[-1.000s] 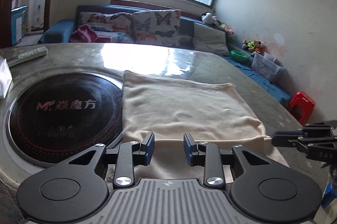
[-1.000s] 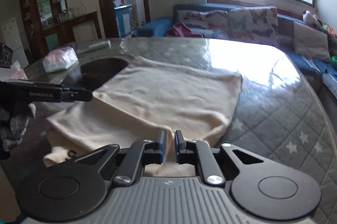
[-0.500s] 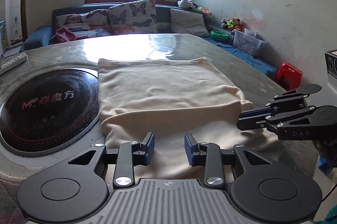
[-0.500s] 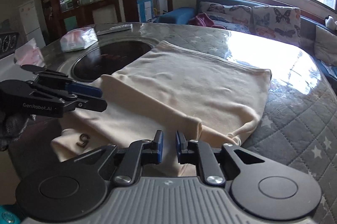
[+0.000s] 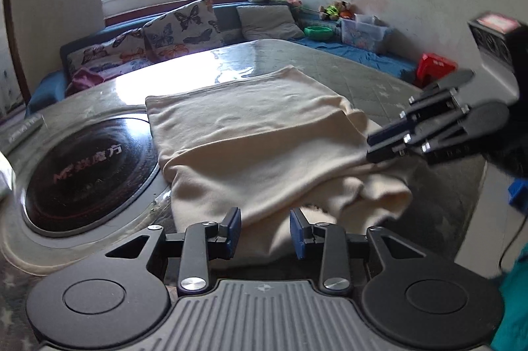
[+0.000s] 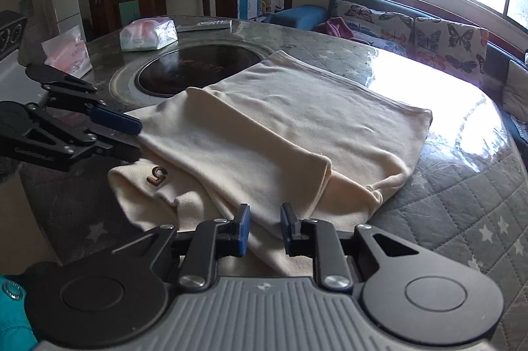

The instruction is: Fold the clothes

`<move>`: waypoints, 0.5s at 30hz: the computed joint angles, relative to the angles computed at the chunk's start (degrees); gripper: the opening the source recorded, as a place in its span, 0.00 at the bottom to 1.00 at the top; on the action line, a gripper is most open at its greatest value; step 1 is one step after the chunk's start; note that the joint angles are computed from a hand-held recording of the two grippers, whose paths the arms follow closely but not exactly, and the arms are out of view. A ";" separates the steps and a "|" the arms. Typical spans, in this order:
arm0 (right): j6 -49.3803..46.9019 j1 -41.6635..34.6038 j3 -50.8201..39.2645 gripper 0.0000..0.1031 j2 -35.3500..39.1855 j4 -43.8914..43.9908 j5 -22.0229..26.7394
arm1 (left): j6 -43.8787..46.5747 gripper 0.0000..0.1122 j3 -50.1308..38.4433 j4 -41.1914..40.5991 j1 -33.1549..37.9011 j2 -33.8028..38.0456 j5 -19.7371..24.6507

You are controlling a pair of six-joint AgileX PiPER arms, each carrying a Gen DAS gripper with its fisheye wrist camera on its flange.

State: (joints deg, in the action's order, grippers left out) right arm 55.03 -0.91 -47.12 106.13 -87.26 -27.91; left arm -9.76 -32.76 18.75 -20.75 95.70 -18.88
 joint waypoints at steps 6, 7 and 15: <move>-2.29 -1.13 2.66 0.38 -3.31 -3.89 -0.16 | 21.92 0.38 3.58 -14.85 -5.04 -0.02 -2.00; -2.96 -1.13 3.12 0.40 -3.73 -4.31 0.04 | 23.93 0.39 3.54 -16.42 -5.93 0.90 -3.19; -16.71 -0.70 8.39 0.58 -7.26 -1.52 1.30 | 30.75 0.28 2.71 -21.32 -9.33 6.36 -11.89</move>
State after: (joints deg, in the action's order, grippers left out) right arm 38.32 -1.61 -38.73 98.87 -88.78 -26.61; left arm 20.99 -30.06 -2.57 -30.08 102.05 -30.76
